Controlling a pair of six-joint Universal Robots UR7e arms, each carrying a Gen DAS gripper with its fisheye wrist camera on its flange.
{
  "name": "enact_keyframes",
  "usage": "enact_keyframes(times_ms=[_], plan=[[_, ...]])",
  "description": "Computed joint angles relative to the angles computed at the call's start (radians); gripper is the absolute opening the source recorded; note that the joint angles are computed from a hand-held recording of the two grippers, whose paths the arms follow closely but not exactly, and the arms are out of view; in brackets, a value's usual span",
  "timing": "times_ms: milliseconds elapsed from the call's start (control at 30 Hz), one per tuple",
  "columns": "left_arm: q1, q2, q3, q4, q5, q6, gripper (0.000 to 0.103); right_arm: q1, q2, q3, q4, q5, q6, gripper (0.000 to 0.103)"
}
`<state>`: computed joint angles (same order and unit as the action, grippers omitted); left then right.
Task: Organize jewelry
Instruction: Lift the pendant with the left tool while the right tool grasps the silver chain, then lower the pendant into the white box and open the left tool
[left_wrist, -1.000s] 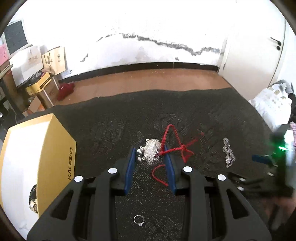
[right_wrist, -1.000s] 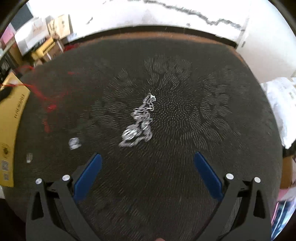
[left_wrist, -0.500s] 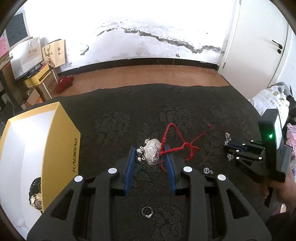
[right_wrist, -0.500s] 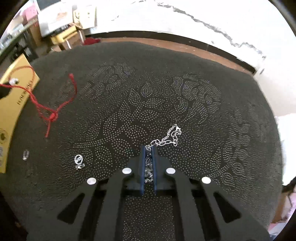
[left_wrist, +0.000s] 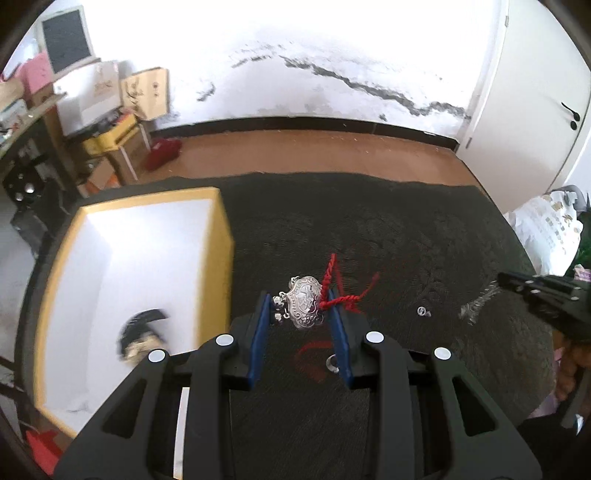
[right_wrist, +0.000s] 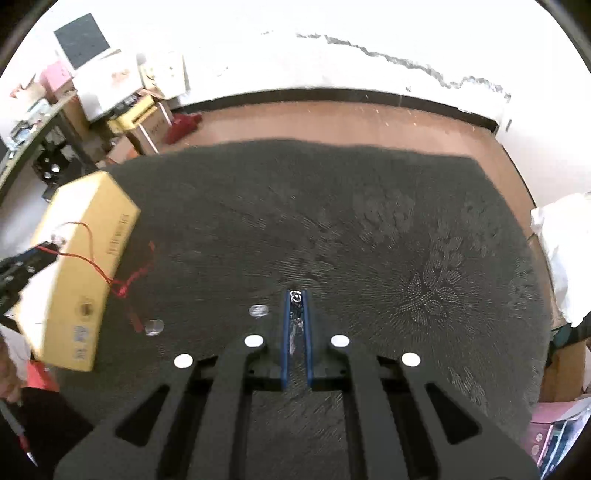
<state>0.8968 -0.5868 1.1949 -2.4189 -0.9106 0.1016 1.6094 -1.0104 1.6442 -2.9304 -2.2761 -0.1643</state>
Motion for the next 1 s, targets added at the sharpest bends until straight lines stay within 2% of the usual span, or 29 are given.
enact_keyframes(times_ms=[233,500,733,1000], plan=[[-0.023,-0.15,0.114,0.02,0.037,-0.028,0.031,0.154,-0.016,0.0,0.03,-0.048,0.032,0.007],[-0.013,-0.266,0.151,0.033,0.099,-0.043,0.031,0.294,0.083,-0.121,0.087,-0.076,0.019,0.007],[0.022,-0.283,0.11,0.038,0.158,-0.005,0.031,0.353,0.18,-0.236,0.14,-0.059,0.008,0.007],[0.091,-0.209,0.013,0.042,0.17,-0.001,0.031,0.383,0.274,-0.355,0.217,-0.069,0.004,0.007]])
